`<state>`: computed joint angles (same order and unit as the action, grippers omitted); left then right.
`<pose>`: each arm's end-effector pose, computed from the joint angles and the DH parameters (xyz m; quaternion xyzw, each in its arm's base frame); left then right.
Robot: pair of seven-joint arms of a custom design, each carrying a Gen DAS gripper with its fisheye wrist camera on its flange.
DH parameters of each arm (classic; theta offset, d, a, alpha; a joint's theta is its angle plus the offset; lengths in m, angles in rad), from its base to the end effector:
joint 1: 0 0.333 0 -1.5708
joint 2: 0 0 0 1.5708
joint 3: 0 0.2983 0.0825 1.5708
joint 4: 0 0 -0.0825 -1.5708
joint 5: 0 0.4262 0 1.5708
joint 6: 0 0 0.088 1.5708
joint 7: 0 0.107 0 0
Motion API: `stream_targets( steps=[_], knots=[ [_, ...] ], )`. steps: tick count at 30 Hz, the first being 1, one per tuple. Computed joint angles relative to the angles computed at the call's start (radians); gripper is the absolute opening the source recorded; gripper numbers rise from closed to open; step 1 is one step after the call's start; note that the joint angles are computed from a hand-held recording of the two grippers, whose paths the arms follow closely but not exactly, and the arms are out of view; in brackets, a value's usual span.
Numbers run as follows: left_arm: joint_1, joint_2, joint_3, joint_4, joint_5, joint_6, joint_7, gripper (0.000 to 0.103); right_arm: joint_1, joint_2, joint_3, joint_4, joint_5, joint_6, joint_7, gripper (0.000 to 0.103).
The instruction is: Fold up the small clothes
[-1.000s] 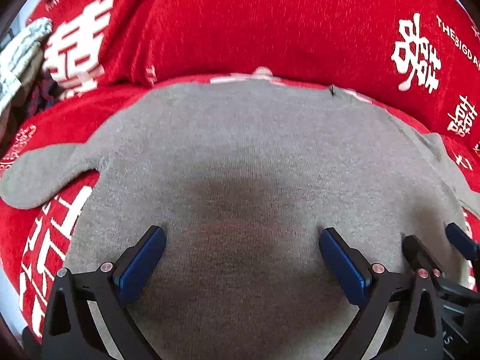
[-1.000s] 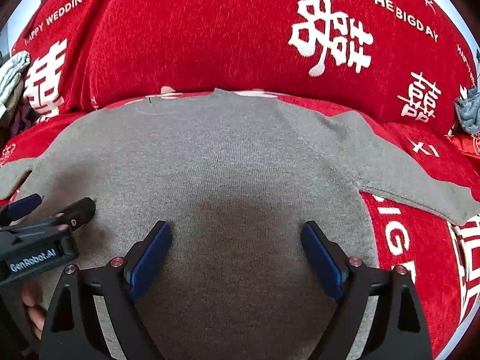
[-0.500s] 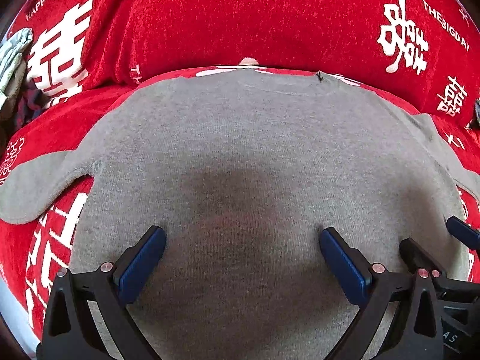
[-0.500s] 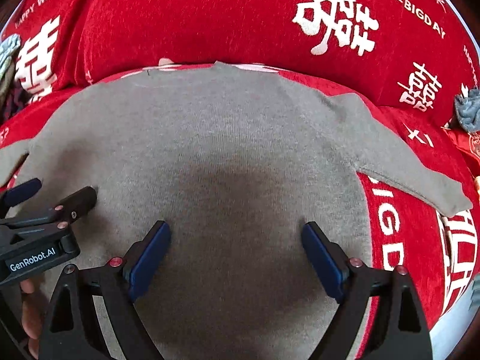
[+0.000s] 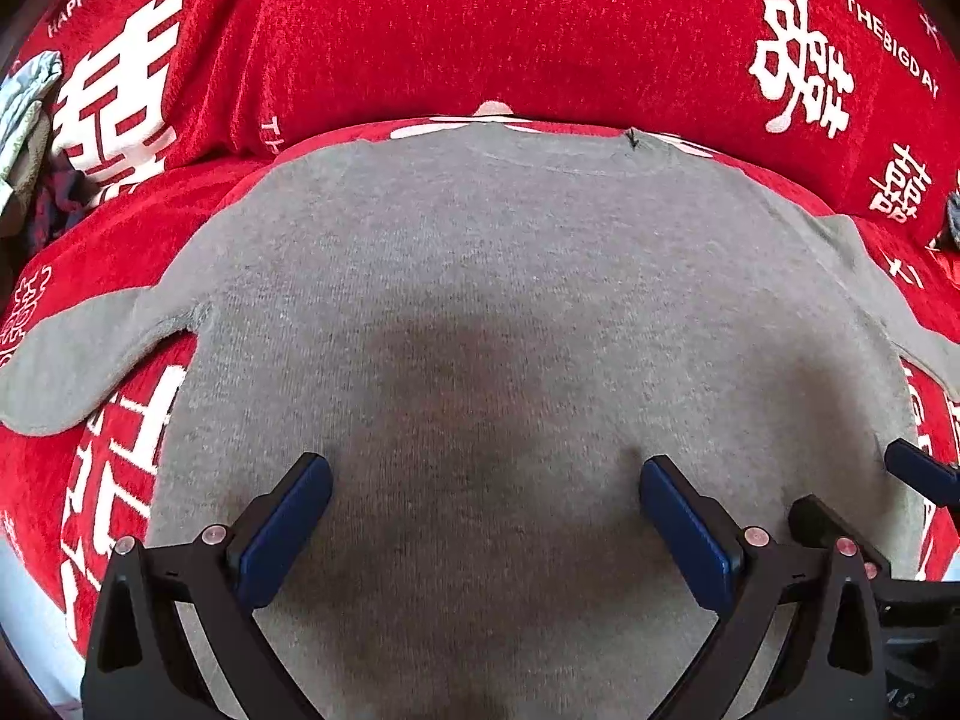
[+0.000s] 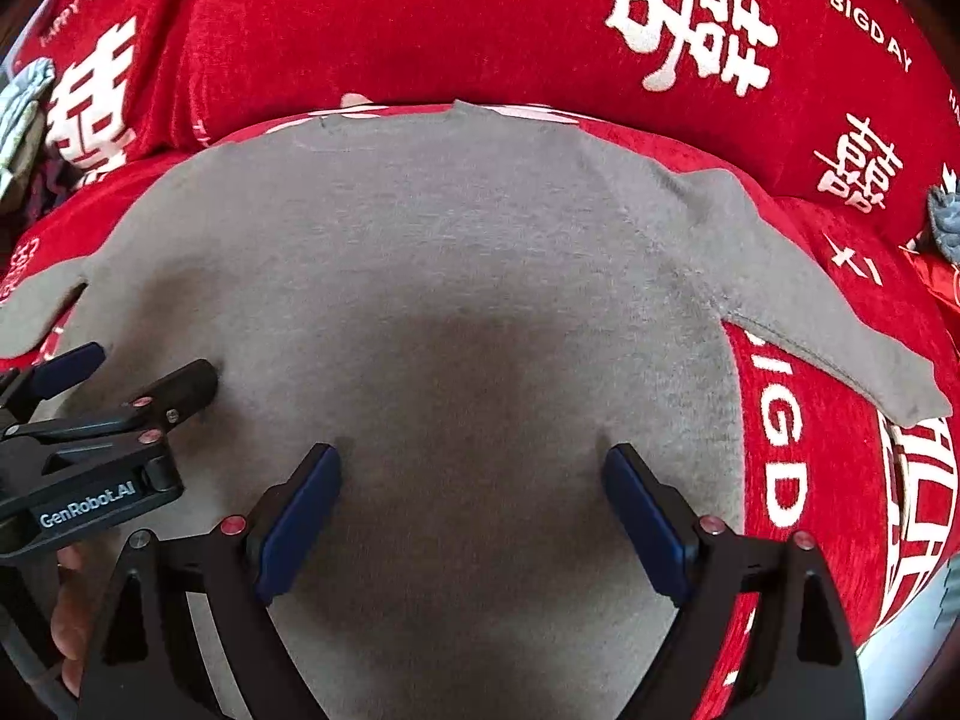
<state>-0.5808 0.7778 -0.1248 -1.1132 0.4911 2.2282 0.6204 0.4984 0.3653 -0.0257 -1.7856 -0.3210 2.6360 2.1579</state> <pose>0.6521 -0.4943 0.3652 -0.7066 0.6650 -0.1737 0.1686 0.6299 0.3327 0.3629 -0.7262 0.6355 -0.1691 0.2005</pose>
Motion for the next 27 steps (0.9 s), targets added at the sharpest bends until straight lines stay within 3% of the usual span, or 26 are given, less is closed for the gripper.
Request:
stream_targets(
  steps=[14, 21, 27],
  knots=[
    [0.004, -0.059, -0.003, -0.055, 0.013, 0.016, -0.063, 0.103, 0.010, -0.045, -0.006, -0.038, -0.082, 0.032, 0.035, 0.091],
    [-0.027, -0.035, 0.012, 0.014, 0.054, -0.047, -0.058, 0.103, -0.001, -0.063, -0.006, -0.053, -0.096, 0.058, 0.049, 0.091],
    [-0.033, -0.039, 0.013, 0.023, 0.066, -0.049, -0.065, 0.103, -0.009, -0.072, -0.004, -0.060, -0.099, 0.078, 0.049, 0.091]
  ],
)
